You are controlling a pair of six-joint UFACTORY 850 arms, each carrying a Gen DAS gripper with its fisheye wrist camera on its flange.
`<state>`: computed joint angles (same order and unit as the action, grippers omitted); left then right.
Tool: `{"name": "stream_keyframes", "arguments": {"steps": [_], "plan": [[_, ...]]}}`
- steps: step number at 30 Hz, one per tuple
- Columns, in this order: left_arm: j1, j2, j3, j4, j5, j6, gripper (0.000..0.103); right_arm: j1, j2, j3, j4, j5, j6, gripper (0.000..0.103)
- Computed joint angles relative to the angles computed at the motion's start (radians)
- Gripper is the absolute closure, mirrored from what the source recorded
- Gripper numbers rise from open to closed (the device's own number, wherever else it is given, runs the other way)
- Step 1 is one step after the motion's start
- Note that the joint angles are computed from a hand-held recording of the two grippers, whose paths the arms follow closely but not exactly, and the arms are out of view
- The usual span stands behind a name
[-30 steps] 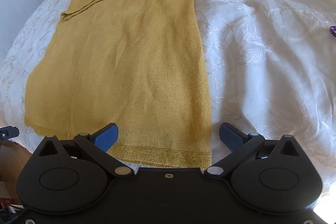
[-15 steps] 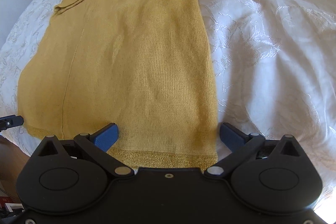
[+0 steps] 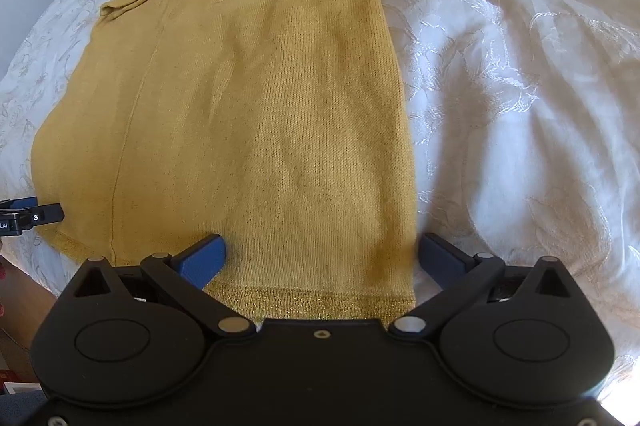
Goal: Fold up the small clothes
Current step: 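Grasp the hem with both grippers and fold it up toward the collar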
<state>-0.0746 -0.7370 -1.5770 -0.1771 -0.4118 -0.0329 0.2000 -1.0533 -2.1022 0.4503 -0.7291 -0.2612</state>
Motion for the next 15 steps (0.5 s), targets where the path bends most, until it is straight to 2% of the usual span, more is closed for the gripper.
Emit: {"name": "stream_keyframes", "arguments": {"steps": [4,9,11,12,13,14,15], "plan": [[0.001,-0.009,-0.020,0.016,-0.029,-0.011,0.001,-0.001,-0.003,-0.006,0.000,-0.009,-0.014,0.000],[0.006,-0.023,-0.047,-0.011,-0.057,0.006,0.002,0.005,-0.064,-0.129,-0.070,-0.111,0.076,0.000],[0.004,-0.016,-0.041,0.032,-0.053,-0.026,0.015,0.003,-0.091,-0.178,-0.065,-0.151,0.083,0.000],[0.004,-0.009,-0.035,0.040,-0.049,-0.032,0.028,-0.001,-0.096,-0.186,-0.043,-0.164,0.078,0.003],[0.005,0.001,-0.025,0.037,-0.042,-0.033,0.046,-0.006,-0.099,-0.193,-0.024,-0.174,0.073,0.017],[0.008,0.011,-0.015,0.028,-0.038,-0.032,0.057,-0.010,-0.102,-0.201,-0.009,-0.183,0.071,0.027],[0.014,0.018,-0.011,-0.010,-0.045,-0.007,0.075,-0.016,-0.102,-0.204,0.008,-0.194,0.070,0.044]]}}
